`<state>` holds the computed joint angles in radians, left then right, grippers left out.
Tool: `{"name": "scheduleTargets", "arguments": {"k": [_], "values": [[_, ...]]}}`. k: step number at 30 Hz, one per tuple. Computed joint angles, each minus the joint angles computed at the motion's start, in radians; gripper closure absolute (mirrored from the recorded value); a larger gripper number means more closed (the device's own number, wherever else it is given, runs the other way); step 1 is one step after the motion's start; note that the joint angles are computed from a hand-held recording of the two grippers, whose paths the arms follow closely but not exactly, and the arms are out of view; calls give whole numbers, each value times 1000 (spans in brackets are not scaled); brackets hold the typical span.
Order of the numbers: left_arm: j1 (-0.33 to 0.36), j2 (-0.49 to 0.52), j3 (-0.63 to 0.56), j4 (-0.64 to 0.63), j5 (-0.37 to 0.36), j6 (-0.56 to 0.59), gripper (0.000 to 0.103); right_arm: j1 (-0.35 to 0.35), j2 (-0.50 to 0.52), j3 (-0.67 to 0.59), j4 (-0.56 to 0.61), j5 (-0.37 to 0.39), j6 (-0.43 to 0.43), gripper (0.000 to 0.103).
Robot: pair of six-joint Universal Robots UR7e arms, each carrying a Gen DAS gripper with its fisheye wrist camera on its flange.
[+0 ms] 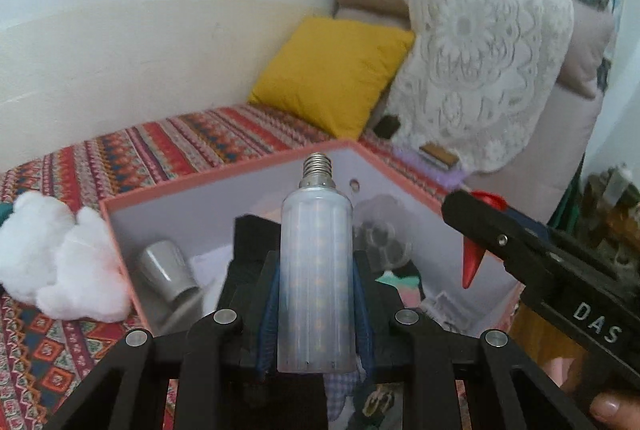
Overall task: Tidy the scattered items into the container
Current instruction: 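Carry the white tube and red cone into the pink box and release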
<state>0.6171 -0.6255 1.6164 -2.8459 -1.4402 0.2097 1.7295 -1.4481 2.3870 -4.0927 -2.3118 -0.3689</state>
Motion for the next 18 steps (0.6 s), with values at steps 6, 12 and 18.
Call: {"name": "scheduleTargets", "arguments": {"k": [6,12,18], "values": [[8,29,-15,23,-4,-6,75,-56,-22,3,48,39,20,66],[26,24,-9,-11,4,-44,27,-73,-9,-5,69,56,30,66],[49,14,-11,-16,-15,-64,22,-67,26,-21,76,26,48,39]]}}
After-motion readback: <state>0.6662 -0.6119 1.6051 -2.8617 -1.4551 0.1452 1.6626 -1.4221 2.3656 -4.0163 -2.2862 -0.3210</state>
